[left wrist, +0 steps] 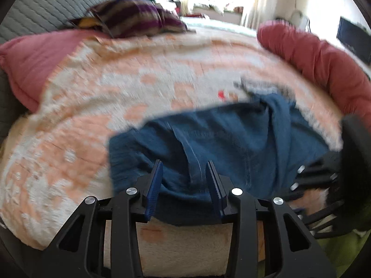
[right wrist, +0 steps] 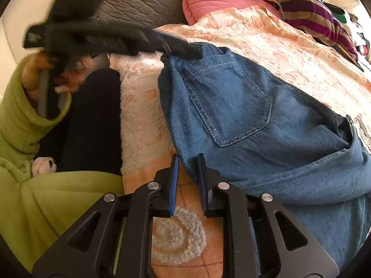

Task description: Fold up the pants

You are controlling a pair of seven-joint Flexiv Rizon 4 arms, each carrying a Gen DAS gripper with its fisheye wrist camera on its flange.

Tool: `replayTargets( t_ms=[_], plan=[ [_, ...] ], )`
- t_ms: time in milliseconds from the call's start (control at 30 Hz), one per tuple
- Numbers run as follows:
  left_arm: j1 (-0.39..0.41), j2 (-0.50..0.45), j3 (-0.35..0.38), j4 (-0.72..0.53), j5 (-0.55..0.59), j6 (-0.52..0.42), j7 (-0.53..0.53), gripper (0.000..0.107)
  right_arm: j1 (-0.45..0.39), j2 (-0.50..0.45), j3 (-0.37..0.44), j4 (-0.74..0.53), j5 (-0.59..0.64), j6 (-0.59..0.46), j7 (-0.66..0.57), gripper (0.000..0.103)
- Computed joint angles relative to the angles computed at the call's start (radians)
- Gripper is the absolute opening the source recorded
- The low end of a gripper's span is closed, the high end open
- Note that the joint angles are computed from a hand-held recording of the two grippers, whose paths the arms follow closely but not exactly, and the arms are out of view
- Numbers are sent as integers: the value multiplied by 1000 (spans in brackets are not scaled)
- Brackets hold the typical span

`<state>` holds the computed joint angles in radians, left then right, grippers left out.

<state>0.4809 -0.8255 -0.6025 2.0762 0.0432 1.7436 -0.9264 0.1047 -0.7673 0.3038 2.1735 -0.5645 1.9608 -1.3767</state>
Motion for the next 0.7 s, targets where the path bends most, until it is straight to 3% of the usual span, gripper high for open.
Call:
replayTargets(
  t_ms=[67, 100, 233, 333, 467, 600, 700],
  plan=[
    [-79, -3, 97, -21, -17, -6, -7, 35, -39, 6, 27, 12, -21, 17, 1, 13],
    [-86, -11, 111, -25, -18, -6, -5, 35, -49, 12, 32, 18, -23, 32, 6, 13],
    [-49, -29, 80, -12, 0, 17, 7, 35, 15, 42, -34, 23, 45, 112, 10, 16],
    [-42, -37, 74, -12, 5, 23, 6, 35, 51, 26, -66, -22, 66, 41, 49, 23],
    [-30, -43, 65, -9, 17, 31, 3, 35, 40, -20, -33, -77, 64, -109, 96, 25],
    [-24, -50, 55, -9, 22, 38, -5, 35, -12, -31, 24, -84, 77, -105, 85, 30],
    [-14, -51, 45, -6, 27, 44, -18, 35, -5, -3, 8, -61, 95, -68, 71, 38]
  ],
)
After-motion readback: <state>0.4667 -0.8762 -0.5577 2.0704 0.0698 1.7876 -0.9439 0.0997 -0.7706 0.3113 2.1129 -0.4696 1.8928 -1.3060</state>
